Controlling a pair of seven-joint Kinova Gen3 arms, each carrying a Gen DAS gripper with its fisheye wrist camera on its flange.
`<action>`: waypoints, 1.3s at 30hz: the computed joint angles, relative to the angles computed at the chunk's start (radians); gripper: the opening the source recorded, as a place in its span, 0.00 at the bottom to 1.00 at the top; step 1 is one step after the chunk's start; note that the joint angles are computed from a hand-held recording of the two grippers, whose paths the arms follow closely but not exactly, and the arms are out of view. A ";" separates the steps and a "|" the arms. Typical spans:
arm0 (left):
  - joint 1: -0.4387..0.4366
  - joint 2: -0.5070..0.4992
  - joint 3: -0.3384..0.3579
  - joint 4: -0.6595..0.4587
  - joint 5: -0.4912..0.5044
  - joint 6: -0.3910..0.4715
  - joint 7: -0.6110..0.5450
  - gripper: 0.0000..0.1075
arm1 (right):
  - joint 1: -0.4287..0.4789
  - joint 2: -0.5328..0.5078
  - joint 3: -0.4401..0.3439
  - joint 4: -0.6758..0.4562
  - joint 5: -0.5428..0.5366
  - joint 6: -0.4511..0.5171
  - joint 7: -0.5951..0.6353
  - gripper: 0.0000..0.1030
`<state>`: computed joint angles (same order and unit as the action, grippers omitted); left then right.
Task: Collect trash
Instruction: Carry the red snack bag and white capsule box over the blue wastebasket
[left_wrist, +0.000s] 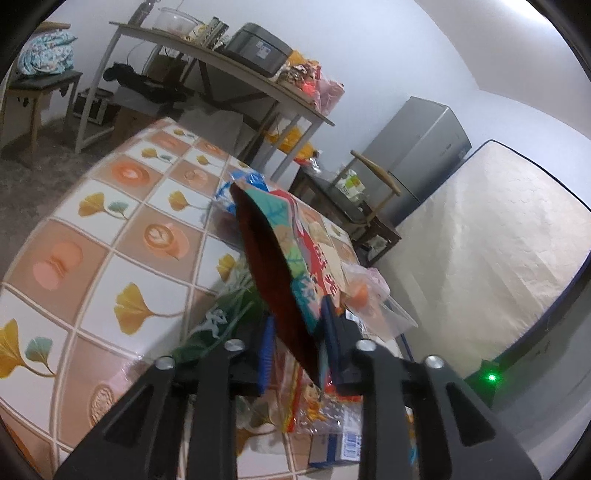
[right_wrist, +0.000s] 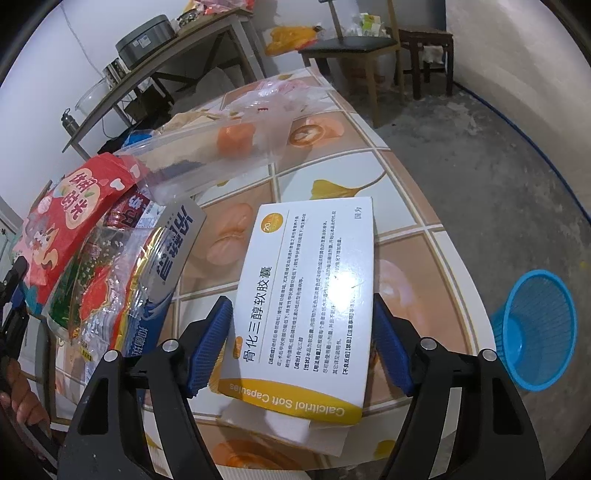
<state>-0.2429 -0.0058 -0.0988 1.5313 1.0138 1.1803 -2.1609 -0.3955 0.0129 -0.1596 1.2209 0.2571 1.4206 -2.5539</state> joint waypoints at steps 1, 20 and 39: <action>0.001 -0.002 0.001 -0.002 -0.004 -0.008 -0.002 0.11 | 0.001 -0.002 0.001 0.000 0.000 0.000 -0.001 0.67; 0.025 -0.148 -0.113 -0.002 0.163 0.037 -0.128 0.02 | 0.059 -0.178 -0.079 0.087 0.055 -0.060 -0.119 0.65; 0.778 0.110 0.111 -0.288 -0.193 -0.045 0.063 0.02 | 0.352 -0.649 0.123 0.503 -0.093 -0.045 -0.212 0.65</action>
